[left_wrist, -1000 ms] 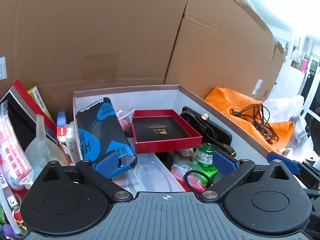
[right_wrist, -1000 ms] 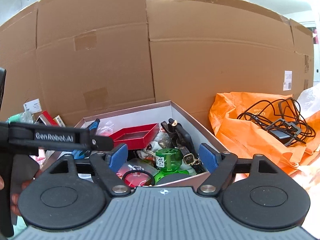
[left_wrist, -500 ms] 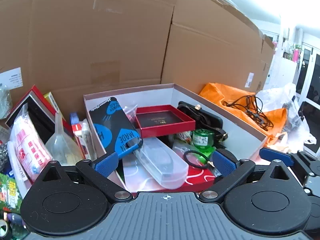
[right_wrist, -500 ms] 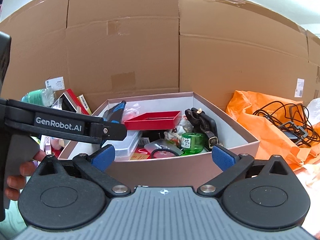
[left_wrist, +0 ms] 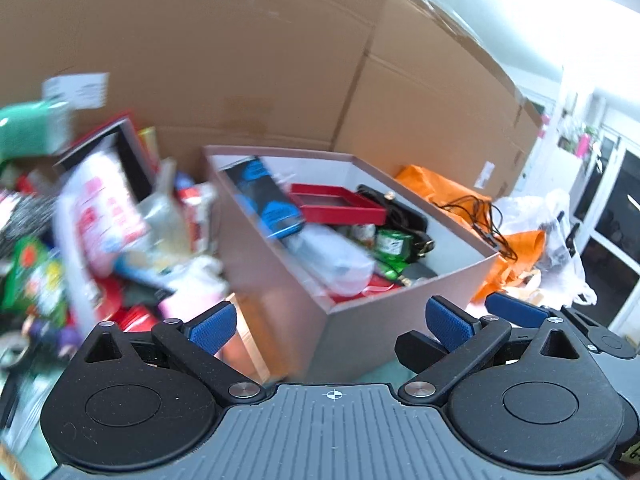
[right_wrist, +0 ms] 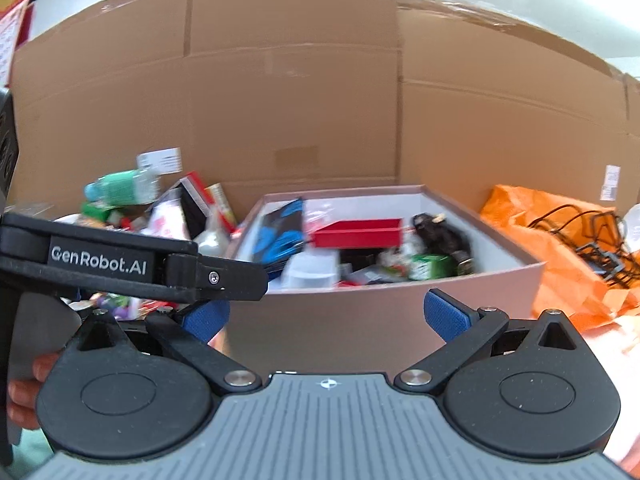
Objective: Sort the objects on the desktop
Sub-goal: 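Move the left gripper back across the table toward the brown striped glasses case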
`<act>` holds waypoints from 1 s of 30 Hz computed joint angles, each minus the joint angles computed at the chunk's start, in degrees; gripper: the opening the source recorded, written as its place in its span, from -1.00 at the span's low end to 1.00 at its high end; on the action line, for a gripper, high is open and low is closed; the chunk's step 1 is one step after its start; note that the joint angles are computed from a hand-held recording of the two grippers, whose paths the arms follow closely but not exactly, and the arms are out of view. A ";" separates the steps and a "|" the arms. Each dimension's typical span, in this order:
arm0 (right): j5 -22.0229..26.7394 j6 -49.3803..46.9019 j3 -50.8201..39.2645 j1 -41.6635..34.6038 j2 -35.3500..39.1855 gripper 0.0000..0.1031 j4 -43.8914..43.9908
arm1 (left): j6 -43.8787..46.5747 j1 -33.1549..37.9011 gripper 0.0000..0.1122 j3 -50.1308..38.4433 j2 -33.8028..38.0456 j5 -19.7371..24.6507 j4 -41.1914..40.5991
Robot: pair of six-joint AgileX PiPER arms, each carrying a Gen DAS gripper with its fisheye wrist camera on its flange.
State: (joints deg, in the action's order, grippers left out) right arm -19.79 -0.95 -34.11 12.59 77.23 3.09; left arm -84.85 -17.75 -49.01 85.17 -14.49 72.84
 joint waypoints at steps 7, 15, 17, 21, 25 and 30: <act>-0.47 -14.63 1.14 12.25 2.66 0.99 16.58 | 13.04 8.19 0.84 15.43 -8.53 -5.08 -11.82; -0.12 -20.96 -1.24 22.40 8.59 0.99 25.15 | 9.26 23.56 0.84 25.39 -14.79 -10.90 -2.22; 0.45 -20.38 -2.22 23.74 9.70 0.99 24.94 | 6.18 29.12 0.84 26.08 -15.19 -13.68 2.57; 1.70 -19.24 -5.62 26.11 12.32 0.99 23.86 | 3.00 38.69 0.84 26.20 -15.11 -18.86 7.93; 2.83 -20.99 -8.98 28.79 14.84 0.99 25.18 | 3.85 45.09 0.84 25.32 -14.16 -21.81 9.80; 5.52 -18.57 -13.79 30.79 18.51 0.96 22.13 | 3.51 51.65 0.84 23.75 -11.58 -22.42 11.48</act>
